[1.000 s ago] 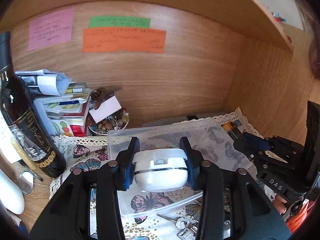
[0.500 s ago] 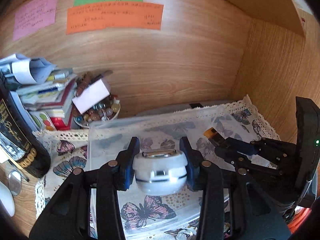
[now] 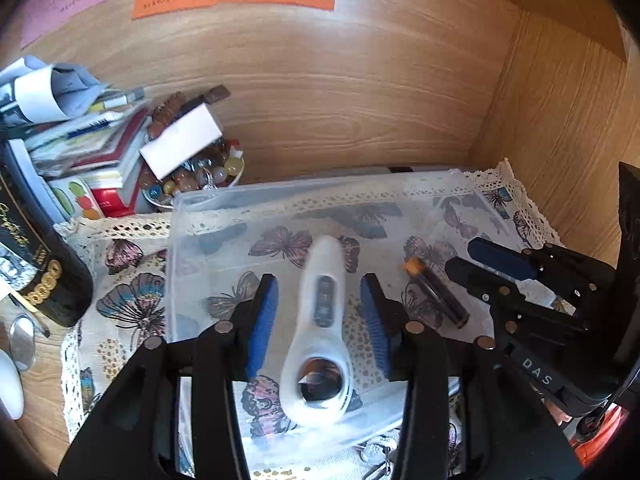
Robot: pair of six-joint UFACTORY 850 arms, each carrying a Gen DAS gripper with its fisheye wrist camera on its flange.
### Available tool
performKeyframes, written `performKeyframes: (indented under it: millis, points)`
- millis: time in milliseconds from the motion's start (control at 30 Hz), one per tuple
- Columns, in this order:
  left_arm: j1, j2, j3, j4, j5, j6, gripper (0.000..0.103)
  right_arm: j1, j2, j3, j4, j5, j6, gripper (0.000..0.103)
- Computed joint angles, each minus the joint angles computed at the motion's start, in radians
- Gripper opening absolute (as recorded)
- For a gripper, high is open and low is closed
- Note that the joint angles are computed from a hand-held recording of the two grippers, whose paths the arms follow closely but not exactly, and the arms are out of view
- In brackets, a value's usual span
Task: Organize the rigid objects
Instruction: 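Carry the magnifier and bottle into the clear box while both grippers open there, then grasp the silver keys with the left gripper while the right grasps the black metal clip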
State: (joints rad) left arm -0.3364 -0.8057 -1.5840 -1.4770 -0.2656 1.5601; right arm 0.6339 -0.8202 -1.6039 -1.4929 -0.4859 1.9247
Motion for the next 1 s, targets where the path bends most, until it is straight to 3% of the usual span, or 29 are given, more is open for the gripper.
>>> performKeyframes:
  millis: [67,200,433,500,800,1000]
  points:
    - [0.001,0.022,0.028,-0.106,0.008,0.101,0.057,0.005,0.009,0.011,-0.030,-0.008,0.031,0.033]
    - [-0.003,0.068,0.086,-0.305,0.025,0.309,0.060,0.024,0.032,0.037,-0.088,-0.048,0.083,0.038]
    - [-0.001,0.176,0.239,-0.725,-0.006,0.750,0.085,0.058,0.127,0.158,-0.248,-0.129,0.255,0.057]
    - [0.001,0.196,0.270,-0.738,-0.017,0.769,0.092,0.071,0.155,0.199,-0.278,-0.157,0.294,0.062]
    - [-0.002,0.225,0.351,-0.560,0.015,0.604,0.093,0.112,0.230,0.332,-0.280,-0.214,0.384,0.065]
    - [-0.018,0.234,0.411,-0.616,0.027,0.687,0.093,0.120,0.242,0.390,-0.234,-0.195,0.418,0.065]
